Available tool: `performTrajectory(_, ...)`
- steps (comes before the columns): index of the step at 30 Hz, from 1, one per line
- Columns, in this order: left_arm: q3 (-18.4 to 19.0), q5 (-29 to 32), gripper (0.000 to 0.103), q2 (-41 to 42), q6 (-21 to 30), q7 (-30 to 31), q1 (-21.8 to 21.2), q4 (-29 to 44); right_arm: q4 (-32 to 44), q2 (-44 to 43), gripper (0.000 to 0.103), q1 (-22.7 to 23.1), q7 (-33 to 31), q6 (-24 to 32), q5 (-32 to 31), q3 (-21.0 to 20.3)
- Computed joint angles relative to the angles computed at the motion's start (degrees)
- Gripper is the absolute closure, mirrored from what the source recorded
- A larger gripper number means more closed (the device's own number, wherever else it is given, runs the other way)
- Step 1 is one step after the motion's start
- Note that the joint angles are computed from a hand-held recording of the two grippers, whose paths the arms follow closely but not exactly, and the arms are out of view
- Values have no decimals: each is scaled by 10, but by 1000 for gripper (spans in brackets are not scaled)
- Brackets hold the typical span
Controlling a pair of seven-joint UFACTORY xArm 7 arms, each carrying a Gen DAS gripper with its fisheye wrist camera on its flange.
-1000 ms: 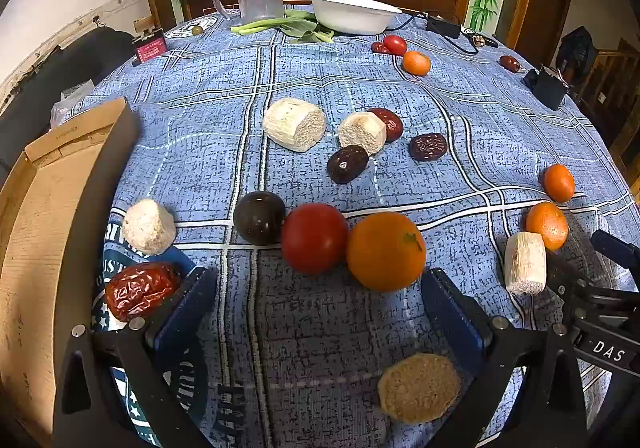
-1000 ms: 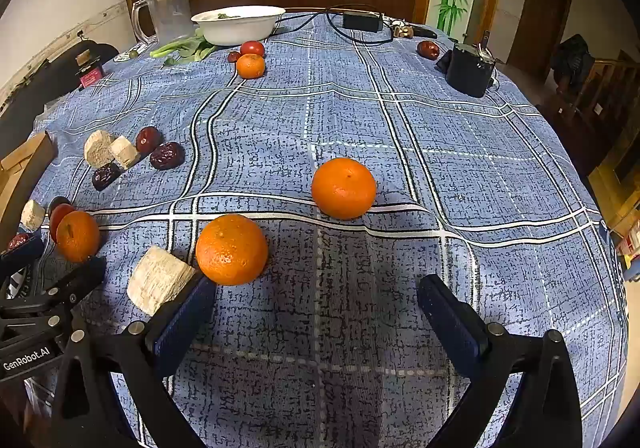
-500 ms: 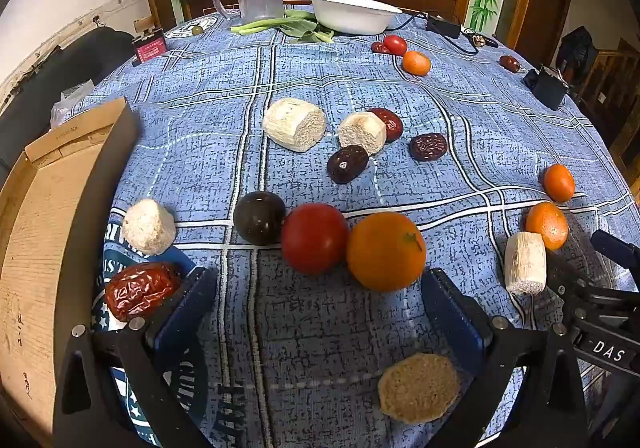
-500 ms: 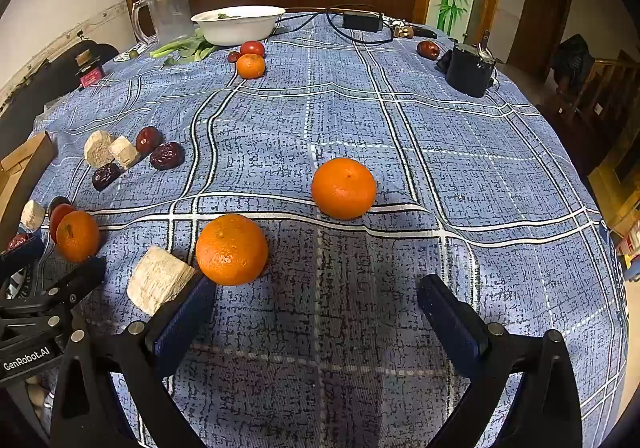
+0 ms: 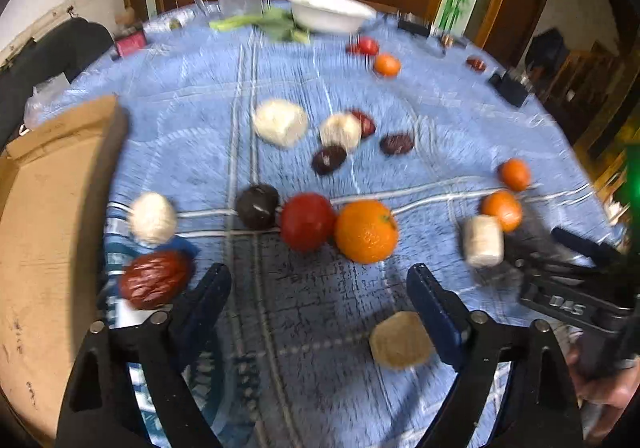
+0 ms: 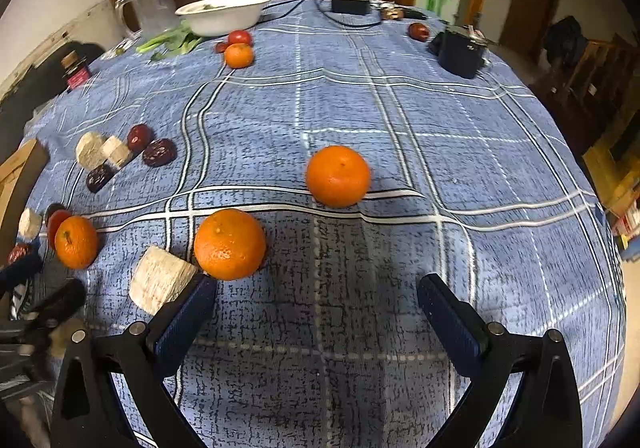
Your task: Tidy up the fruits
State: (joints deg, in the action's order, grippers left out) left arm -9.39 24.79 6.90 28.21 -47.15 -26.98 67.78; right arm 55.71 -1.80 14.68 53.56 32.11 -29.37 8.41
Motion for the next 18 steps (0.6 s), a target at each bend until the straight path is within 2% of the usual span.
performTrajectory(2,8,63,14,-39,-15,-56,-6,-30,-22,-25,2,-1,51,-16,-39,4)
performTrajectory(4,-1,134,14,-84,-26,-117,2,-62,-38,-54,2,-8,112,-11,-95,19)
performTrajectory(7,-33,238,14,-143,-21,-205,28,-94,-67,-107,2,-20,189,-14,-149,46)
performTrajectory(9,-54,274,14,-174,-22,-232,45,-109,-83,-136,2,-28,223,-14,-166,67)
performTrajectory(12,-83,286,14,-201,-16,-239,64,-119,-96,-167,2,-38,250,-4,-179,96)
performTrajectory(18,-120,259,14,-255,-3,-225,88,-146,-110,-203,2,-36,263,13,-179,132)
